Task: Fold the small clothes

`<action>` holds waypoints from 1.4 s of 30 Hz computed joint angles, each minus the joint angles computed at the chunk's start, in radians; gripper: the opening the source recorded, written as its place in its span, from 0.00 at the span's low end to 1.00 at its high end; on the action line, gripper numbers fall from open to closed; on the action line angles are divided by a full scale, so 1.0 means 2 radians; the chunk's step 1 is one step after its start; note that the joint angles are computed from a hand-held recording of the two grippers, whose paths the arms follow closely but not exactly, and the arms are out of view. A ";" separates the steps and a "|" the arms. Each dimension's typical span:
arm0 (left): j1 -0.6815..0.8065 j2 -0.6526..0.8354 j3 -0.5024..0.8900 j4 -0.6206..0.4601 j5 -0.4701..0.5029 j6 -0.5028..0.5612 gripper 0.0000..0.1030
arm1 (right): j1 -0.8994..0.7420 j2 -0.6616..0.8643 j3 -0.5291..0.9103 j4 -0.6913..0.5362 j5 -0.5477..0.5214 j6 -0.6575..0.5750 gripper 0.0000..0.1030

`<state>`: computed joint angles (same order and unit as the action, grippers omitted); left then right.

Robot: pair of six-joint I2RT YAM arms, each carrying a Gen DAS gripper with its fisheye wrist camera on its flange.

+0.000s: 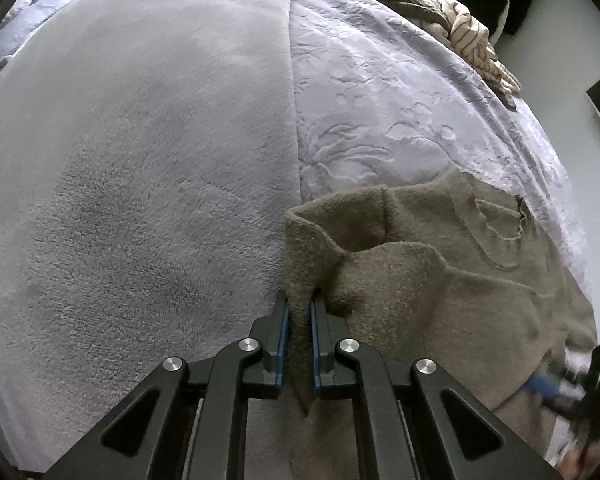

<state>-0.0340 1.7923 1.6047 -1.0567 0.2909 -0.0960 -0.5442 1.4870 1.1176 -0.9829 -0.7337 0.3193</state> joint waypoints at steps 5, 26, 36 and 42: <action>0.008 0.003 -0.003 0.004 0.011 -0.020 0.09 | 0.011 0.058 0.084 0.011 0.052 -0.085 0.07; 0.012 0.010 0.094 -0.066 -0.046 0.018 0.10 | 0.158 0.000 -0.056 0.062 -0.077 -0.009 0.43; 0.012 0.034 0.124 -0.106 -0.005 0.013 0.10 | 0.356 0.016 -0.153 0.398 -0.076 0.318 0.45; 0.027 0.023 0.119 -0.120 -0.009 0.019 0.10 | 0.381 0.055 -0.141 0.478 -0.078 0.383 0.06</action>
<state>0.0195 1.8393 1.8421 -1.2964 0.2735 -0.0570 0.2170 1.5969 0.8350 -0.0267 -0.8889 1.0851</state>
